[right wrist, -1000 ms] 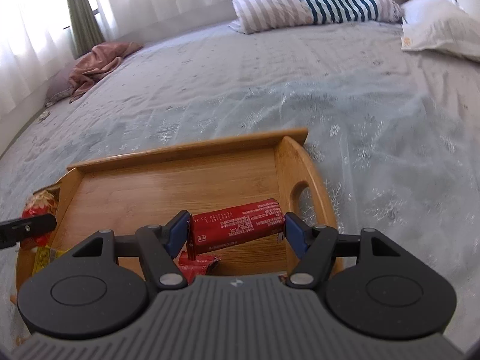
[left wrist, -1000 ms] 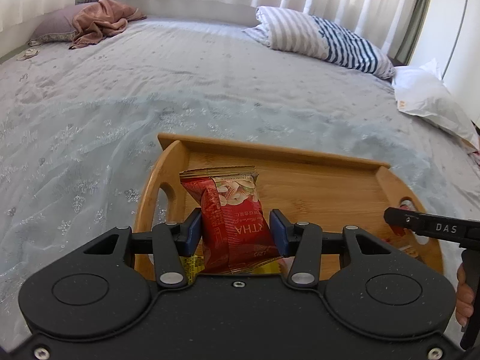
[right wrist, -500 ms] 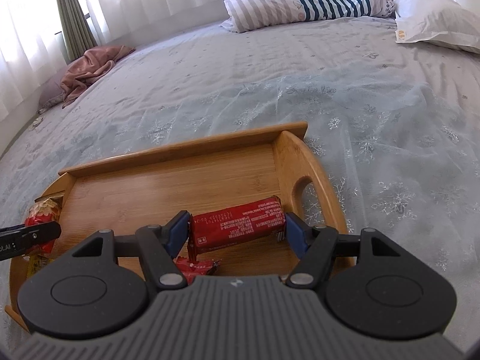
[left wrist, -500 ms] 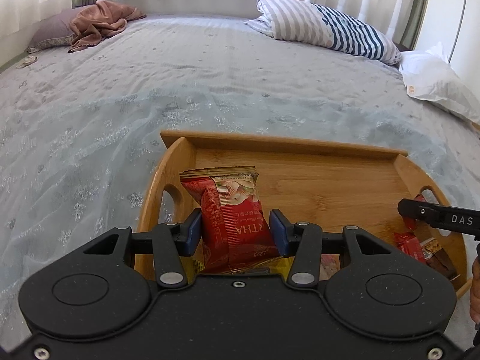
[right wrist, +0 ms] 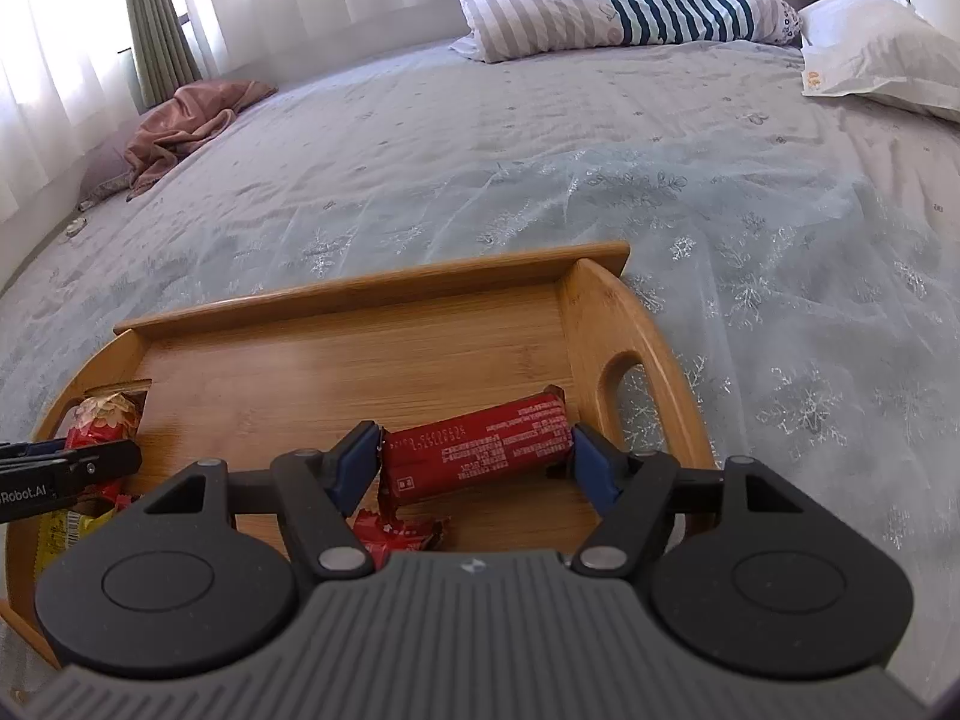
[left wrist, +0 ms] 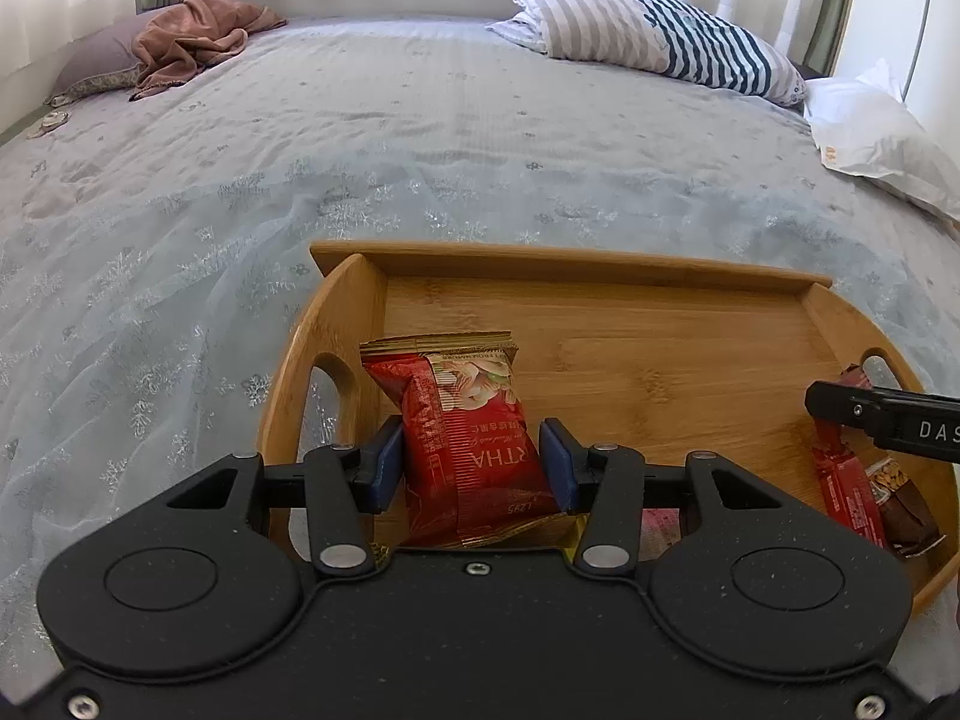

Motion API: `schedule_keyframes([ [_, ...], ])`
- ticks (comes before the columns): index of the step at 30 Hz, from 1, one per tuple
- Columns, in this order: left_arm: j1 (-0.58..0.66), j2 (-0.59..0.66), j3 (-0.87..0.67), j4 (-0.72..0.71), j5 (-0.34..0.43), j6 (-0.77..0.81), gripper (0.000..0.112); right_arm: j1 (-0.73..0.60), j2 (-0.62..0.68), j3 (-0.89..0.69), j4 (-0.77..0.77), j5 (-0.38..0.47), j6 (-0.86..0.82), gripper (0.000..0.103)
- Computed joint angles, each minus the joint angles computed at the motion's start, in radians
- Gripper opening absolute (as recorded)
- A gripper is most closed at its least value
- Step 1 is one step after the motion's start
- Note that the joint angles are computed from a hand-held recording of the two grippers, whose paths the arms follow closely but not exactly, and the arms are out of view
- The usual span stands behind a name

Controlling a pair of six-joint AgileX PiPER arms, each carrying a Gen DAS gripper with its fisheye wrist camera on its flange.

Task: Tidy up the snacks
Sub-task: 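Carry the red chip bag and red bar onto the tray and open both tools, then withdraw both tools from the tray back toward the snack pile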

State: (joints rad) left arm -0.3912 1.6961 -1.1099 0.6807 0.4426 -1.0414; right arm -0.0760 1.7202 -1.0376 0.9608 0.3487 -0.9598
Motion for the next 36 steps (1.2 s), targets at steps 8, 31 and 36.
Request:
schedule_keyframes([
  [8,-0.017,0.009,0.001,0.066,0.014,-0.068,0.049,0.023,-0.006,0.022,0.008,-0.044,-0.037,0.074],
  [31,-0.144,-0.227,0.19,0.257,0.091,-0.287,0.093,-0.061,-0.241,0.25,0.508,0.1,-0.666,0.103],
  [36,-0.215,-0.306,0.265,0.307,0.128,-0.375,0.095,-0.08,-0.317,0.337,0.589,0.14,-0.794,0.103],
])
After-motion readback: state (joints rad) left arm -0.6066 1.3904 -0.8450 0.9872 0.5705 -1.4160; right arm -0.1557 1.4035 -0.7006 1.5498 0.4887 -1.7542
